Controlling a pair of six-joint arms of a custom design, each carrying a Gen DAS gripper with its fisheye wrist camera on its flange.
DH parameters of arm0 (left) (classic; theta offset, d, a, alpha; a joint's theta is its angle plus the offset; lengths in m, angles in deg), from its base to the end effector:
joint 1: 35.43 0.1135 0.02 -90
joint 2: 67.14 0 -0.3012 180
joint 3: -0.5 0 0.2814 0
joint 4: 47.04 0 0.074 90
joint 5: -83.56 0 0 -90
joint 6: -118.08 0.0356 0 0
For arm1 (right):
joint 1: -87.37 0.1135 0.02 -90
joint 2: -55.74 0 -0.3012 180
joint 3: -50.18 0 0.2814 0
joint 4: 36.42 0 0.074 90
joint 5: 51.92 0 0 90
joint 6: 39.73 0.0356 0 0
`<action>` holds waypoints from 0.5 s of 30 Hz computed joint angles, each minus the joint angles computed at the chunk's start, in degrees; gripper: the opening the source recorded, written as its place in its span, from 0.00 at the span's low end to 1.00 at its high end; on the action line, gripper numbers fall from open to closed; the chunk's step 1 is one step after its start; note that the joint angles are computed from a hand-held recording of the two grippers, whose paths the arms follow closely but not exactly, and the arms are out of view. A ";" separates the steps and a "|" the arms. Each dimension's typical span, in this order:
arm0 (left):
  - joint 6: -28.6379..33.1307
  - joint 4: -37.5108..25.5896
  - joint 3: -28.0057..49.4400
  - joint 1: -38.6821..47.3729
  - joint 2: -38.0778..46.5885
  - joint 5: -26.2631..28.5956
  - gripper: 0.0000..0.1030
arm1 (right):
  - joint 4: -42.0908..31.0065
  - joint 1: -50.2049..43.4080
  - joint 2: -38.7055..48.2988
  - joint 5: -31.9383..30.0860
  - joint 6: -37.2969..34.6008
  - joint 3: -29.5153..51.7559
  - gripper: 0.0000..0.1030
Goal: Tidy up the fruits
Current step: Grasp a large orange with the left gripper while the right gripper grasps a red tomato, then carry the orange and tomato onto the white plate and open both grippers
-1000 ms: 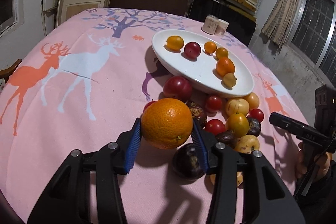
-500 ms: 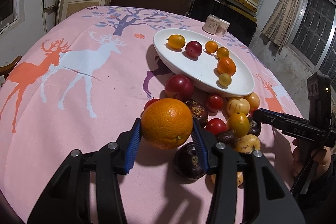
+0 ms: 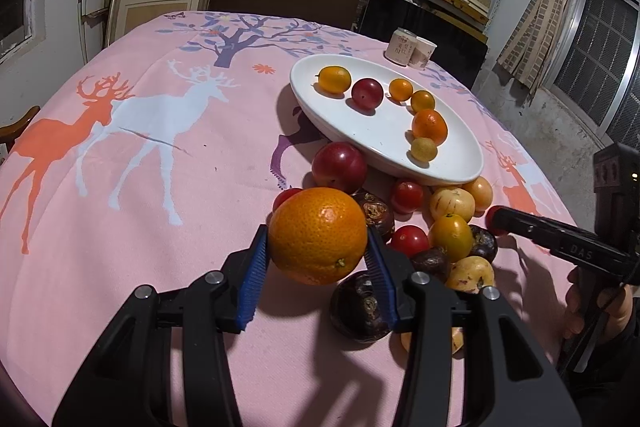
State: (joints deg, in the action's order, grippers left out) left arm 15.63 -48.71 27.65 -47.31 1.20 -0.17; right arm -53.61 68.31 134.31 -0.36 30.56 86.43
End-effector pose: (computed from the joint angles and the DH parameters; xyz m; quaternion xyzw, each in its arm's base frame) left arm 0.1957 -0.0451 0.1337 0.0173 0.9153 -0.1331 0.3797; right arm 0.2152 -0.0509 0.1315 -0.0917 0.9105 0.2172 0.3396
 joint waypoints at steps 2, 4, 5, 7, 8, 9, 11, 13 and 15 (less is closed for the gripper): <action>0.07 0.03 0.02 0.04 0.06 0.06 0.45 | 0.10 -0.78 -3.43 -0.30 -0.61 -1.34 0.25; -0.02 -0.10 0.07 -0.16 -0.01 -0.12 0.45 | -0.13 -2.25 -5.50 -1.08 -1.16 -1.94 0.25; 0.01 0.01 0.03 -0.15 -0.03 -0.10 0.45 | -0.52 -3.15 -5.76 -1.73 -1.68 -1.95 0.25; -0.06 0.01 0.04 -0.16 -0.02 -0.15 0.45 | -0.99 -4.94 -5.34 -2.74 -2.34 -1.63 0.25; -0.09 0.04 0.00 -0.13 -0.08 -0.17 0.45 | -1.22 -5.80 -4.82 -3.48 -2.77 -1.40 0.25; -0.14 0.05 -0.03 -0.07 -0.15 -0.13 0.45 | -1.28 -6.66 -4.44 -4.31 -3.01 -1.26 0.25; -0.22 0.01 -0.11 0.16 -0.41 0.17 0.45 | -1.35 -7.85 -4.25 -5.18 -3.33 -1.08 0.25; -0.31 0.47 -0.73 0.51 -1.58 0.50 0.45 | -1.98 -9.23 -4.28 -6.62 -3.78 -0.75 0.25; 0.03 1.05 -1.51 0.93 -3.03 1.20 0.45 | -3.42 -10.61 -4.18 -8.55 -4.84 -0.06 0.25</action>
